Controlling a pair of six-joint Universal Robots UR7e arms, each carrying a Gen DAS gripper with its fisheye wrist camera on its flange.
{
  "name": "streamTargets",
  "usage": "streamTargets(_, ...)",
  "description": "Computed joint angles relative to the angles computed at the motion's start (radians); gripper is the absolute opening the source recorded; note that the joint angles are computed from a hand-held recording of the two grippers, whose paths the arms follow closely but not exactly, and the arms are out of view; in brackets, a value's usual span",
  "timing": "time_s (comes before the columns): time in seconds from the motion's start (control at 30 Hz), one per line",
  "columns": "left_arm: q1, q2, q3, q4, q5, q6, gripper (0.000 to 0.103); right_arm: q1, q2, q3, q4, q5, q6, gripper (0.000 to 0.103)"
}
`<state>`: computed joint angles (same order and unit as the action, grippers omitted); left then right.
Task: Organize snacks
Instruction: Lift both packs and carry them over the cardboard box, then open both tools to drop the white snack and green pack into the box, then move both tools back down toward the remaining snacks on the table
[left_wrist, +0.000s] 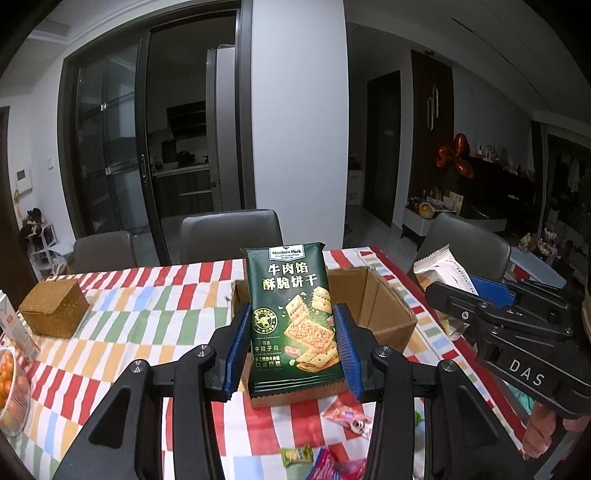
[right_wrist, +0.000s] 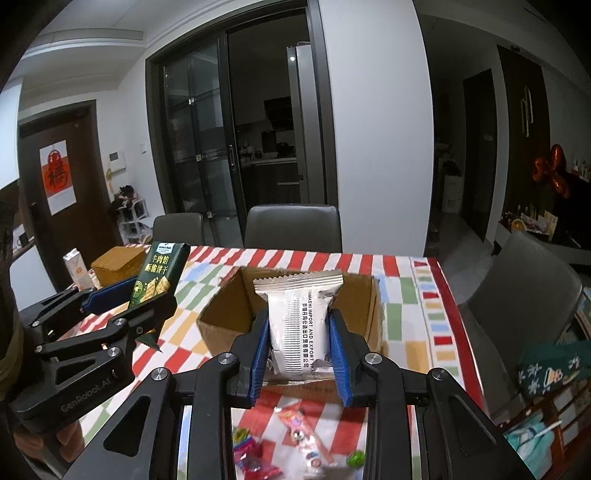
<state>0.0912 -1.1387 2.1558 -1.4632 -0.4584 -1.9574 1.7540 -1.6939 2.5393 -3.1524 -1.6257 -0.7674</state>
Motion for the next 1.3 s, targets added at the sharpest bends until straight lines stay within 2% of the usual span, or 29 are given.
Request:
streamTargets(0.33,0.114,-0.02,-0.025,-0.102,0.089,0.152,0.044,0.037,0.145,-0.127,-0.003,-0.063,0.015,0.032)
streamTargets(0.7,0.227,-0.01,-0.012,-0.36,0.079,0.396,0.044,0.041,0.282,-0.218,0.011,-0.129,0.031,0.032)
streamTargets(0.83,0.26,0.001,-0.047,-0.318,0.066,0.37,0.048,0.042,0.317,-0.236,0.002,-0.132,0.041,0.035)
streamTargets(0.9,0.258,0.002,-0.055,-0.28,0.059,0.338,0.054,0.045,0.327,-0.249,0.018,-0.144,0.056,0.054)
streamTargets(0.93,0.254,0.0,-0.054,-0.273,0.058,0.328,0.057,0.044,0.328,-0.252,0.017,-0.149,0.066,0.054)
streamTargets(1.1,0.2,0.008,-0.057,-0.143,0.04,0.221,0.061,0.038,0.282,-0.201,-0.025,-0.147,0.043,0.054)
streamTargets(1.3,0.107,0.019,-0.032,-0.103,0.004,0.163,0.065,0.021,0.158,-0.104,-0.025,-0.1,0.002,0.054)
